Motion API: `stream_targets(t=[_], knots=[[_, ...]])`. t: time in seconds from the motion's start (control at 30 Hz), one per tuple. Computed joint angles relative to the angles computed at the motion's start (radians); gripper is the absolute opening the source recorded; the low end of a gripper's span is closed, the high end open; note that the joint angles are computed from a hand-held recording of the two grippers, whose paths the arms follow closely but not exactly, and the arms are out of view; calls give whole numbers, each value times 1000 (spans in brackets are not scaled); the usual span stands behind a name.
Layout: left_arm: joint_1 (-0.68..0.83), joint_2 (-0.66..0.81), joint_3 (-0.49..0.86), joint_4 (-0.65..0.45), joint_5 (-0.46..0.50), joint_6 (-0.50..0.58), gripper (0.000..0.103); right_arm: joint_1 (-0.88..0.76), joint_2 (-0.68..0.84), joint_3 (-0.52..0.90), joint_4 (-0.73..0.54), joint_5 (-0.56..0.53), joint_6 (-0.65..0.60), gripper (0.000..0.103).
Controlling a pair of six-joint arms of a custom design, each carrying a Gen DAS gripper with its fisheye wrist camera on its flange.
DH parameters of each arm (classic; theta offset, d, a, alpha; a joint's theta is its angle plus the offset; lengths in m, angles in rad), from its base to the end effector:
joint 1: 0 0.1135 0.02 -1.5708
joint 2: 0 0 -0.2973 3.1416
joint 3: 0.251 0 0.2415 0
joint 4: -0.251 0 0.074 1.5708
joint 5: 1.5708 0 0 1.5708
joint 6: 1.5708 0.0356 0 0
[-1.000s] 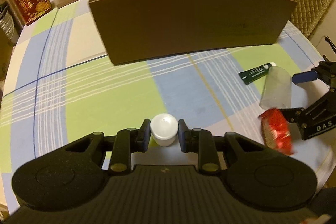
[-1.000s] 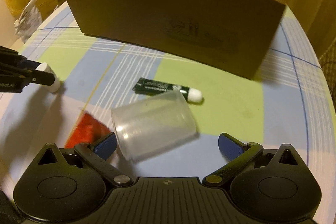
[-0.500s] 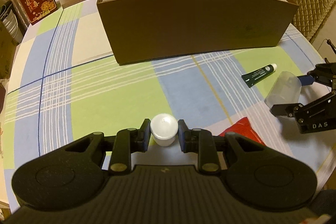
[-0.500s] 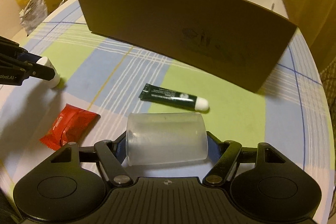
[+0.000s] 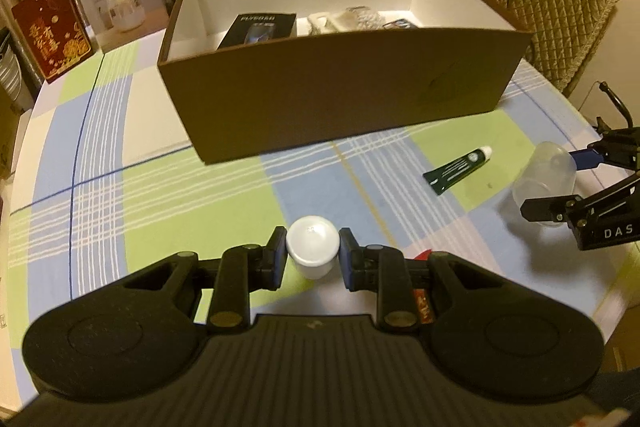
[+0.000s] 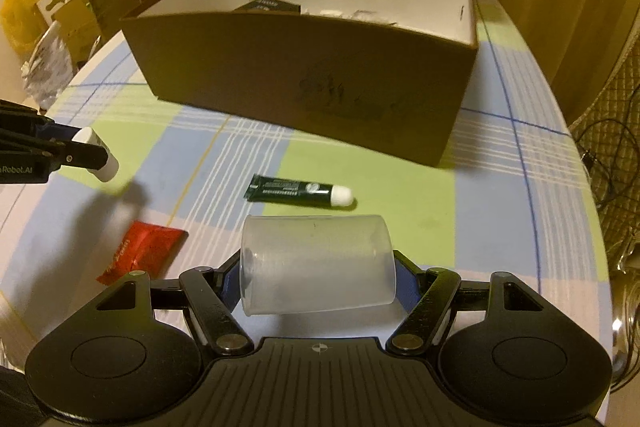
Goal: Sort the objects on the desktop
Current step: 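Carry the white bottle and clear cup over the cardboard box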
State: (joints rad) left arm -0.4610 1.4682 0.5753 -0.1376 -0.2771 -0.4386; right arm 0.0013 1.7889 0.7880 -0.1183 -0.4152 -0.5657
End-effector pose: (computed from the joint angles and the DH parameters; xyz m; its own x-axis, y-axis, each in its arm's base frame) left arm 0.2181 -0.0974 0.1718 -0.8235 -0.0470 -0.5653 -0.0529 0.9986 -0.0061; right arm 0.3075 0.0148 0.1433 -0.6646 -0.4913 -0.5630 -0.6319 0.7717 0.0725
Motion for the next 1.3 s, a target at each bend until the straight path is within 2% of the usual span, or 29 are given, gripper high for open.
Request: stream_targets(t=[0.53,0.93,1.3], knots=[[24,-44,89,-17,18,65,23,17,-29,112,-76,-58,37,69],[122,65,297,-17,58,216,23,72,36,360,-129,-72,71,70],[228,278,559,-50,175,307,23,118,223,663,-208,-17,92,69]])
